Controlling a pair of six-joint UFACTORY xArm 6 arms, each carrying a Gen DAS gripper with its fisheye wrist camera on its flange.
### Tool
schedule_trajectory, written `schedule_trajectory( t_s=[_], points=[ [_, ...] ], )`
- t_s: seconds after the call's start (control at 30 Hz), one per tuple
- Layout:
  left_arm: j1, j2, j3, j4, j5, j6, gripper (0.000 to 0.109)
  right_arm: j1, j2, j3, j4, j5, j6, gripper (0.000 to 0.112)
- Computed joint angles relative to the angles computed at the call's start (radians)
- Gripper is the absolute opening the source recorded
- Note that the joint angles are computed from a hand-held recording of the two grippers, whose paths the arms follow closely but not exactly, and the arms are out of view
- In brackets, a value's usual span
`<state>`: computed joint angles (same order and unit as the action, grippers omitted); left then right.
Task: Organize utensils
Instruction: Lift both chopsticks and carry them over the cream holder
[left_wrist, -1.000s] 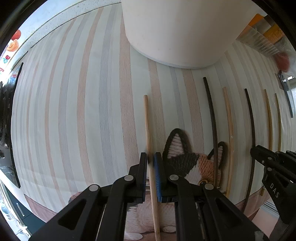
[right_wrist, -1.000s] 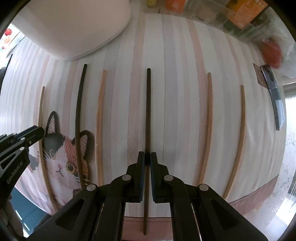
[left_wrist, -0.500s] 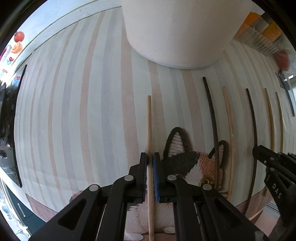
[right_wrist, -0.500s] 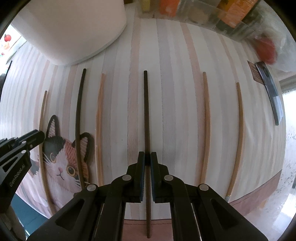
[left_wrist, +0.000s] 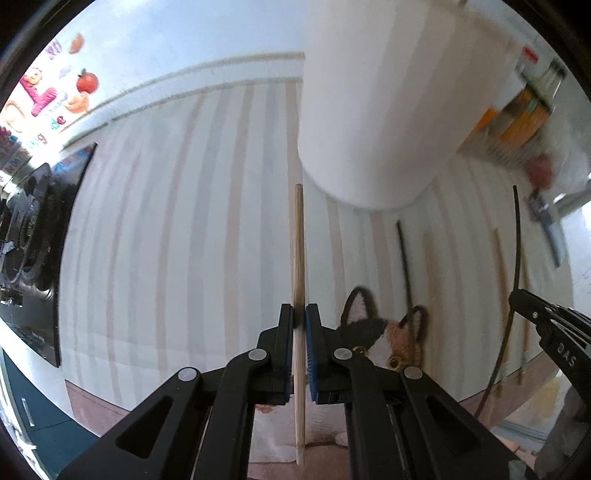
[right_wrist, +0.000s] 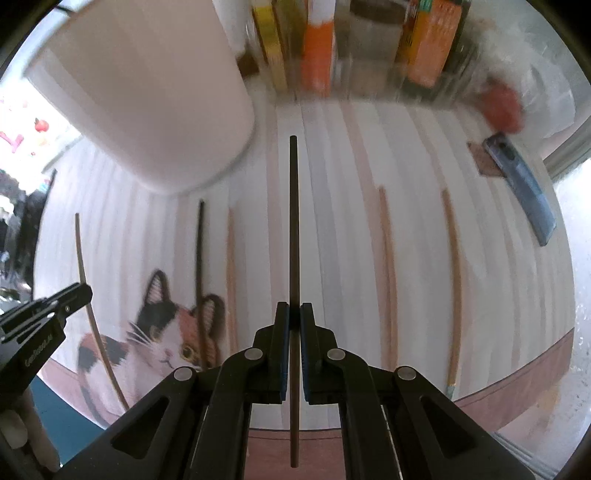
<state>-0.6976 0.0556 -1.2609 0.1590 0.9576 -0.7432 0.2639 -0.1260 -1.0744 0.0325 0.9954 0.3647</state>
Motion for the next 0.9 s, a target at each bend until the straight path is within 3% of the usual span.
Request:
schedule_trajectory(
  t_s=[0.27,0.43,0.77,0.9],
  points=[
    [0.028,-0.108,-0.039,0.058,-0.06,-0.035,0.004,-0.038,0.004,-0.127,0.027,-0.059,-0.011,0.005],
    [0.05,-0.101,-0.161,0.075,-0.112,-0.026,0.004,-0.044,0.042,-0.253,0.049,-0.119,-0.016,0.005],
    [0.105,0.154,-0.637,0.151,-0.117,-0.03,0.004,-0.056,0.286,-0.68,0.041,-0.211,-0.02,0.005],
    [0.117,0.307,-0.861,0.155,-0.072,-0.013,0.004,-0.067,0.396,-0.829,0.029,-0.234,-0.003,0.005]
  ],
)
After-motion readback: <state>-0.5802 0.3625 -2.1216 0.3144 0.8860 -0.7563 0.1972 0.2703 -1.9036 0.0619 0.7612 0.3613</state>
